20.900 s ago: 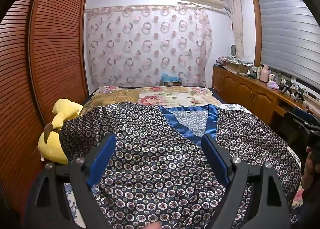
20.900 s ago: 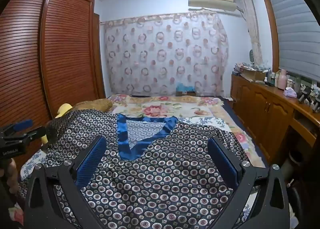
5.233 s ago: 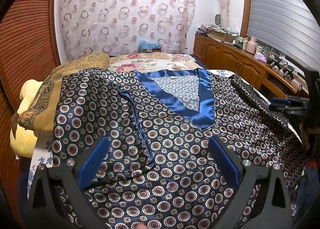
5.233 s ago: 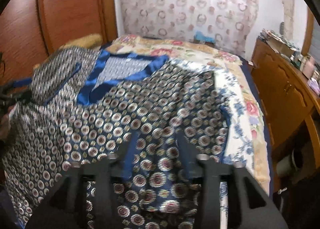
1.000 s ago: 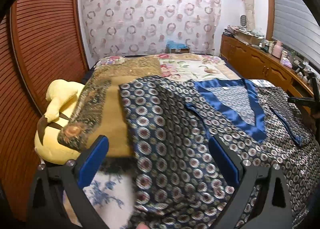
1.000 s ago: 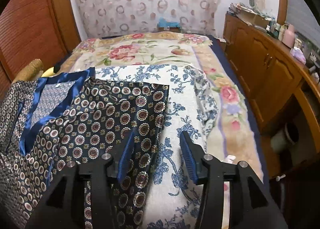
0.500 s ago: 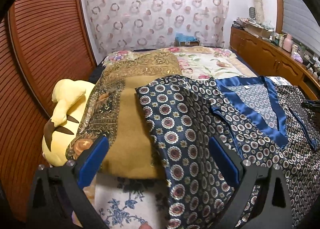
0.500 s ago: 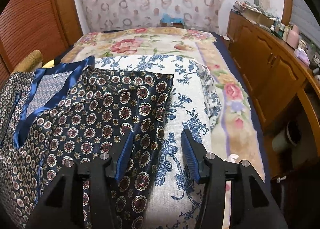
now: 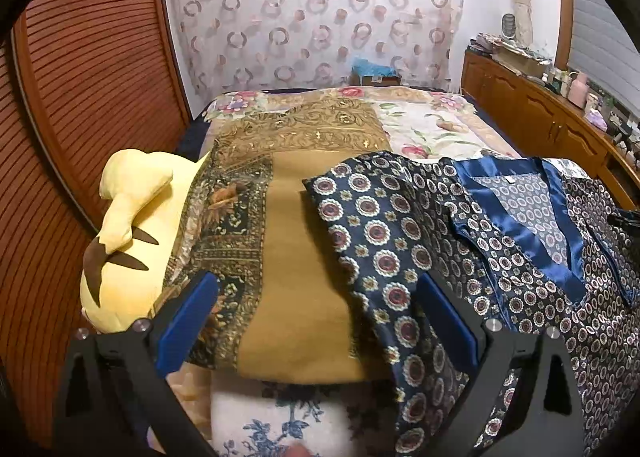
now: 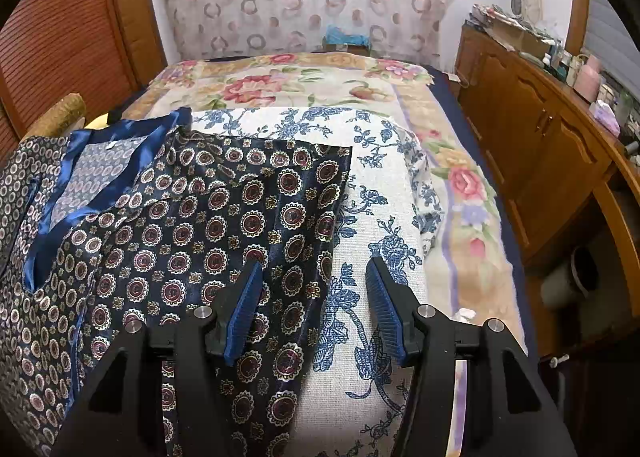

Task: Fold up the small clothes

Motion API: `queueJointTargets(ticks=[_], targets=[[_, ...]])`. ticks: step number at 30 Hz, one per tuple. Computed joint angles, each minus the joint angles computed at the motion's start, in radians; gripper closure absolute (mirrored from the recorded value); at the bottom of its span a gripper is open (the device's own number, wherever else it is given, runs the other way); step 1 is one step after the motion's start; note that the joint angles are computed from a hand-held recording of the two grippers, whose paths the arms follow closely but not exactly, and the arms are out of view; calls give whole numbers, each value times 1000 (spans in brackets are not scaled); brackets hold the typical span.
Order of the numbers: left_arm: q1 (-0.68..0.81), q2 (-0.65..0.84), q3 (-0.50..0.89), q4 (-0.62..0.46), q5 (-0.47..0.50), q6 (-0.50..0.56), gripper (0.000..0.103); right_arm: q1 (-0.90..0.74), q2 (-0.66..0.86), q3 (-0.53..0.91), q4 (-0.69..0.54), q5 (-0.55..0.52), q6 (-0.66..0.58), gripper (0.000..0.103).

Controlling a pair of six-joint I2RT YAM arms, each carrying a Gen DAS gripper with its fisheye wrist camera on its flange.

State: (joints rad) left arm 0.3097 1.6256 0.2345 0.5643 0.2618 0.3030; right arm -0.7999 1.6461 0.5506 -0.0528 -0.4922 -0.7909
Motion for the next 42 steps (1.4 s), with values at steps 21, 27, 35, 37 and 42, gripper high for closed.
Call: queueJointTargets(ticks=[21, 27, 35, 37, 42], targets=[[11, 138, 231, -210, 182, -61, 59, 2, -1, -2, 3, 1, 2, 48], [-17, 87, 179, -177, 180, -50, 100, 9, -25, -10, -43, -32, -57, 80], [-7, -314, 9, -296, 289, -3, 103, -12, -295, -82, -221, -162, -180, 102], [12, -453, -25, -389, 327, 17, 103, -67, -393, -73, -360, -239, -252, 103], [189, -847, -112, -771, 501, 182, 103, -312, -501, -17, -813, -388, -657, 103]])
